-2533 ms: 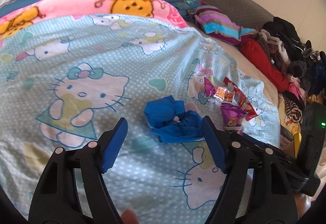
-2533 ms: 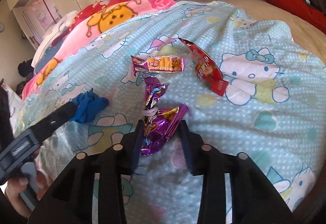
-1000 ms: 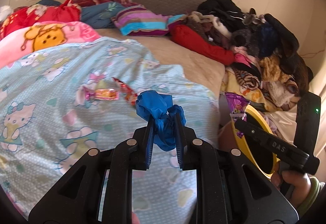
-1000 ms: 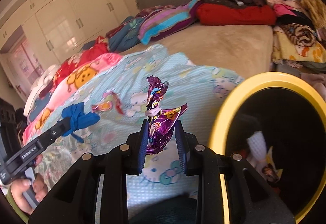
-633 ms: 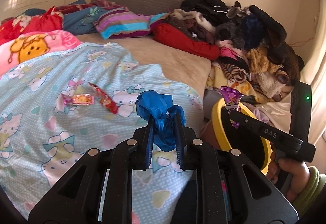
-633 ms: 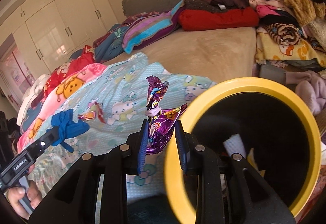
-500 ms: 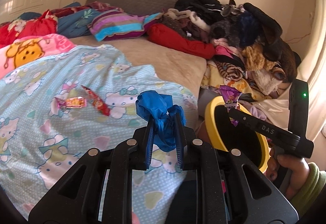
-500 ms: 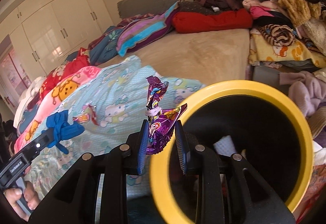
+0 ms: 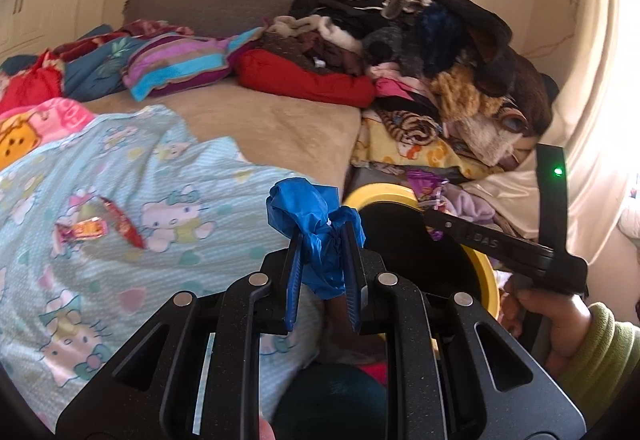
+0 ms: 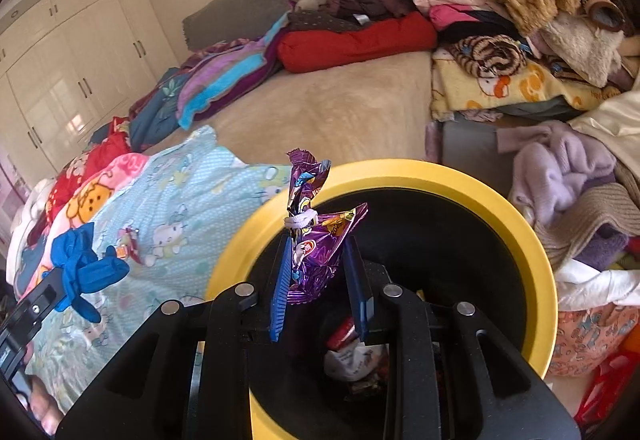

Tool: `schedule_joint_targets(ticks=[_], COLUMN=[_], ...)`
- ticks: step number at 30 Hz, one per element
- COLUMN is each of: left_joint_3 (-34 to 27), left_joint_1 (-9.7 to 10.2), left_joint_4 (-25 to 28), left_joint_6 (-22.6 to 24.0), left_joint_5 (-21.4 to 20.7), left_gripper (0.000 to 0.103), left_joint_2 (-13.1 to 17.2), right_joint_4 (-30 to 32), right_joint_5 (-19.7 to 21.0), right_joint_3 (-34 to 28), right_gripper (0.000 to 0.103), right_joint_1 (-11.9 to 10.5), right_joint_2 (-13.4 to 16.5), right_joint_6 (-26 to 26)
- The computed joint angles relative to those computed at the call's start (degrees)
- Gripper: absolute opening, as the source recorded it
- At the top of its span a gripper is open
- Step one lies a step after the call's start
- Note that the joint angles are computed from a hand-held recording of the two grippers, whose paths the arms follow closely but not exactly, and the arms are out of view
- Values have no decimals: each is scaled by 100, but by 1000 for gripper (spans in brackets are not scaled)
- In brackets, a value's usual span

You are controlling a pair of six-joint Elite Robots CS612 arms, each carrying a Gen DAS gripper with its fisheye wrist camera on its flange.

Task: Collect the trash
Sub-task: 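Carry the blue cloth with the left tool while the right tool carries the purple wrapper to the bin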

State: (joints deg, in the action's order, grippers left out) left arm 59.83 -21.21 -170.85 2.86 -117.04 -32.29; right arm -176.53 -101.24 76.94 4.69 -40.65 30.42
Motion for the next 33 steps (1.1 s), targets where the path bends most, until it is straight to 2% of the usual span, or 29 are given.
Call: schedule_joint_targets(ticks=[8,14,23,33], left_joint_3=[77,134,85,-100], left_joint_1=[-157,-260,-395,-490], left_joint_4=[126,269,532,876], left_joint_6=[365,626,906,1131], left_joint_5=[-113,-119,-86,-16], left_gripper=[13,13,13,13], left_joint_2=[-44,-69,-28,88], right_joint_4=[37,-31,-103,-93], right_joint_5=[-103,-88,213,355], right_joint_3=[191,404,595,651], right_gripper=[26,26,28,29], right_joint_1=[-106,-212,-362,-418], right_joint_2=[-74,-143,-212,-215], right_joint_6=[50,300,487,639])
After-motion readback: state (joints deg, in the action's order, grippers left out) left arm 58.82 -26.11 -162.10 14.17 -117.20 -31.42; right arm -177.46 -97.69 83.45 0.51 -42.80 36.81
